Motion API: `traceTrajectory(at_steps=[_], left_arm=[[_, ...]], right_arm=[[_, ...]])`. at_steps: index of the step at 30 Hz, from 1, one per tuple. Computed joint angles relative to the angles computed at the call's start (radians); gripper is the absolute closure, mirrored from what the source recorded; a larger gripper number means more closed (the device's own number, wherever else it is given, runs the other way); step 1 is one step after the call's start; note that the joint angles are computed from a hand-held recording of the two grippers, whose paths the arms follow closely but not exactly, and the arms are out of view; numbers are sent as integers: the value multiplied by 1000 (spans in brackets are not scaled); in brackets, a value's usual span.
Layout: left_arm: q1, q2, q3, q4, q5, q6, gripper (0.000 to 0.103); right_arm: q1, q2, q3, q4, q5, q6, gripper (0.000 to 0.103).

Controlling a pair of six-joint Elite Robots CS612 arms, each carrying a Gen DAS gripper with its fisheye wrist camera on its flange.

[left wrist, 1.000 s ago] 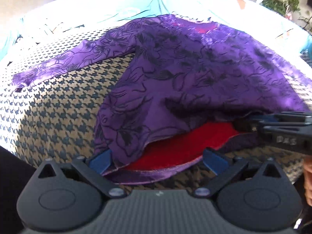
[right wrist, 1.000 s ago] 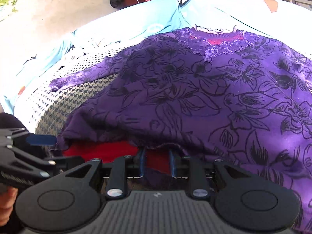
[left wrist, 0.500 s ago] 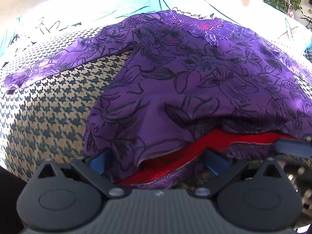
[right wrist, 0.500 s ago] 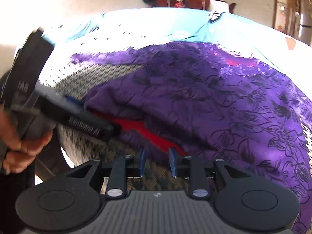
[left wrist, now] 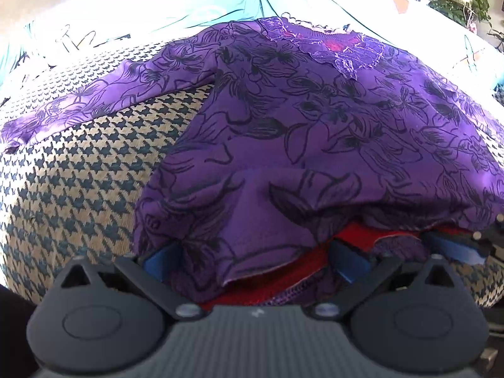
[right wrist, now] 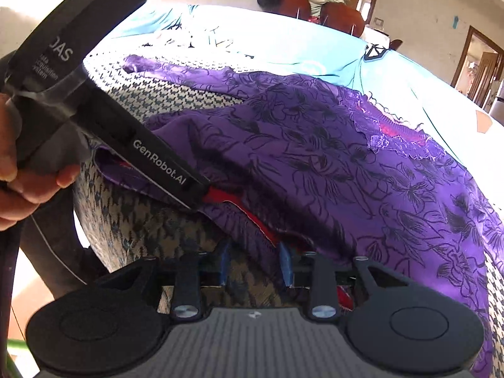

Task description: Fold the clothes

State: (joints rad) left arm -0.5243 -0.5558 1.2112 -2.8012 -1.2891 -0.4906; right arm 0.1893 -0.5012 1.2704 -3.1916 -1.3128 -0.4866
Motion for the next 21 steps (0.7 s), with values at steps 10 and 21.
traceTrajectory(at_steps=[10,21], left_arm=[[17,-50,79,-49,-12,-99,0],[31,-94,139,-48,18,-200,0]], right_arm=[[-51,-79,73,137,233,73,98],[-50,-106,106,303,243,-94,99]])
